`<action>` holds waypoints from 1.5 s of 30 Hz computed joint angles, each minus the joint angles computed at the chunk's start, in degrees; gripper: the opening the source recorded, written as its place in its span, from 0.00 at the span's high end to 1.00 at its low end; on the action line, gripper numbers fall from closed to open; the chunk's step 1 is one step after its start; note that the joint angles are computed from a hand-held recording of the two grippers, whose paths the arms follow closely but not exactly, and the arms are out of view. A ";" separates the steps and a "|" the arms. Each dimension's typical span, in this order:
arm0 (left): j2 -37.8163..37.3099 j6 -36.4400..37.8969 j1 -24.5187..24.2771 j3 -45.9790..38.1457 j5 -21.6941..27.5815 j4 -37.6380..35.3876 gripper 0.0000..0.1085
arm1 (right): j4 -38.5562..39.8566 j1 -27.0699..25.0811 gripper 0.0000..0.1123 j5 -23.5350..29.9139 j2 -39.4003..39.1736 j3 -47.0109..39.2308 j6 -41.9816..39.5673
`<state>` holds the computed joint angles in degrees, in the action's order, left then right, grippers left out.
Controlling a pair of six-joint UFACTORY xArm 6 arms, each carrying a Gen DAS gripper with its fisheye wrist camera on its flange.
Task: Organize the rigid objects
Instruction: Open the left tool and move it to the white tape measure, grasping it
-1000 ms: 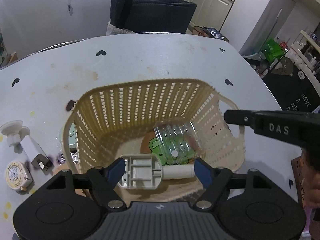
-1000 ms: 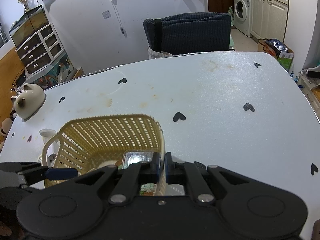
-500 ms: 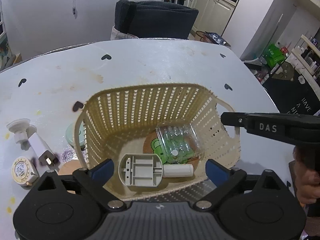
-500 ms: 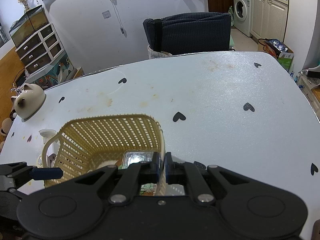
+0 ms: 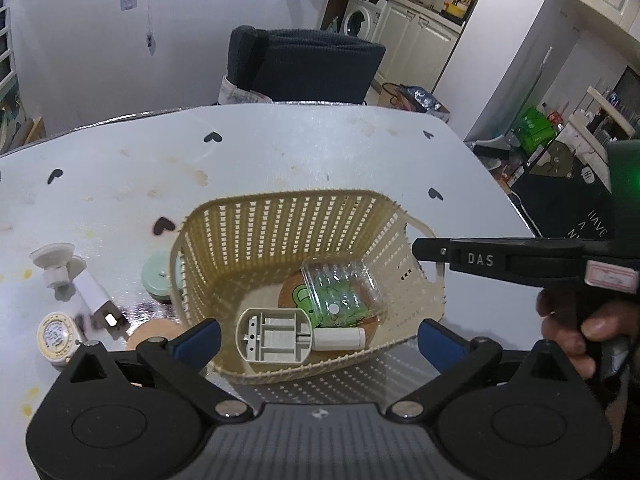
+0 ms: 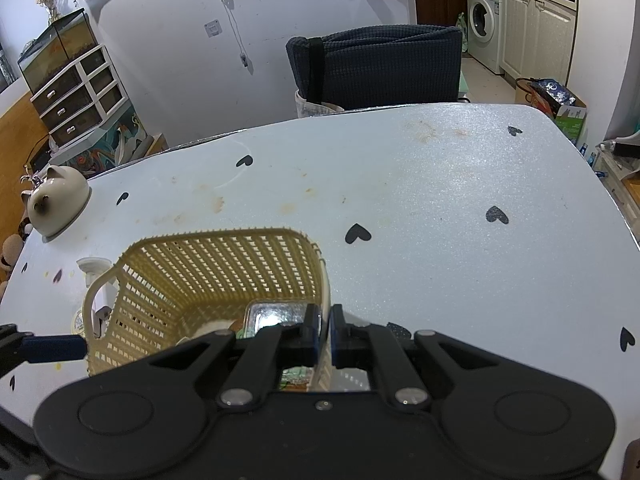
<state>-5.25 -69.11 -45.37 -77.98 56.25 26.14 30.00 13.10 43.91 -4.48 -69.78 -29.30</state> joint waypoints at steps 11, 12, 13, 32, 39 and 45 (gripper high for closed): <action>-7.45 -9.47 -1.50 6.26 3.11 7.27 0.05 | -0.06 0.03 0.95 0.01 -0.01 -0.02 0.04; -8.24 -10.44 -1.43 7.04 3.41 7.97 0.05 | -0.11 0.02 0.95 0.01 0.00 -0.01 0.02; -9.00 -11.50 -1.44 7.75 3.96 8.87 0.05 | -0.09 0.00 0.95 -0.01 -0.02 0.03 0.00; -22.03 -21.89 3.02 24.82 9.56 14.01 0.05 | -0.38 0.06 0.95 -0.17 -0.11 0.18 0.01; -22.65 -20.34 5.66 29.19 7.54 13.11 0.23 | -0.51 -0.04 0.95 -0.20 -0.19 0.36 -0.12; -22.19 -21.77 7.17 31.38 5.49 13.76 0.34 | -0.74 0.04 0.95 -0.12 -0.22 0.26 0.16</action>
<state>-27.44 -90.88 -38.20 -46.60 61.74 39.90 29.26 13.14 43.78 -4.71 -69.52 -29.15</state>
